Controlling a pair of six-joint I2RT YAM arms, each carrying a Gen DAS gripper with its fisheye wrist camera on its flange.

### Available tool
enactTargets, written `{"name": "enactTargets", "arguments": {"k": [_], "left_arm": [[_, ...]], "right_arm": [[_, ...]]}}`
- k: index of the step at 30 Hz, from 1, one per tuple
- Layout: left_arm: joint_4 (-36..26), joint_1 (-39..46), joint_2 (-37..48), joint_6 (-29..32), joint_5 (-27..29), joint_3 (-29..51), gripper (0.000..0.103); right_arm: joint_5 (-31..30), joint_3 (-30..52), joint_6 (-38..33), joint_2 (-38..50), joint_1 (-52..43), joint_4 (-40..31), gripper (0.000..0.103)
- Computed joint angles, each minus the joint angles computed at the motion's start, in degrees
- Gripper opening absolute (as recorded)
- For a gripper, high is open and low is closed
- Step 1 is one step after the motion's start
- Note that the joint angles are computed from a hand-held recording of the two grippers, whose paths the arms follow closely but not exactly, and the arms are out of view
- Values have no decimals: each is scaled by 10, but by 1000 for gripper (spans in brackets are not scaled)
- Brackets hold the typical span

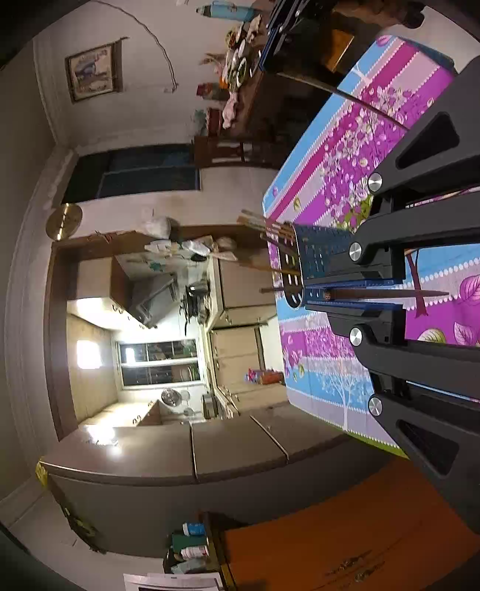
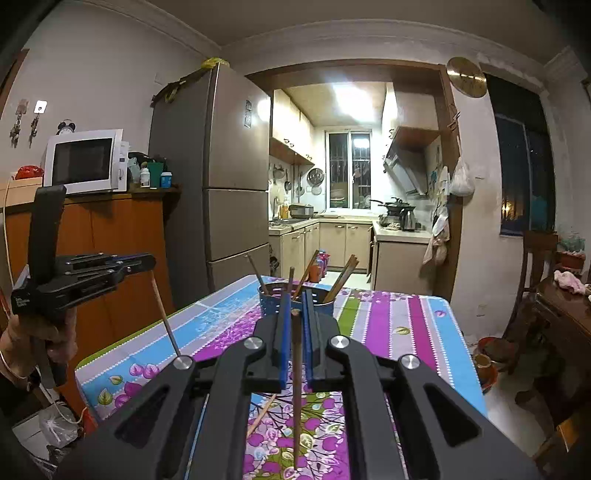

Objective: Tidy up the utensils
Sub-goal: 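Lift the right tool's chopstick over the blue holder while the left tool carries its own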

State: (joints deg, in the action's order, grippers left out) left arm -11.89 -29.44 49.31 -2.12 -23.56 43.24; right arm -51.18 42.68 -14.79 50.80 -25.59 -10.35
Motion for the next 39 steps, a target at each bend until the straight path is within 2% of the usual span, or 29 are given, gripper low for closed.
{"name": "enactTargets", "arguments": {"k": [7, 14, 22, 39], "left_arm": [[26, -33, 25, 16, -101, 0, 7], [44, -40, 26, 35, -152, -12, 8], [65, -47, 28, 56, -186, -20, 8], [77, -50, 33, 63, -201, -27, 8]], "right_arm": [[33, 12, 5, 12, 41, -6, 5], [47, 10, 2, 4, 62, -13, 5], [50, 10, -5, 5, 64, -17, 5], [53, 9, -4, 14, 68, -3, 5]]}}
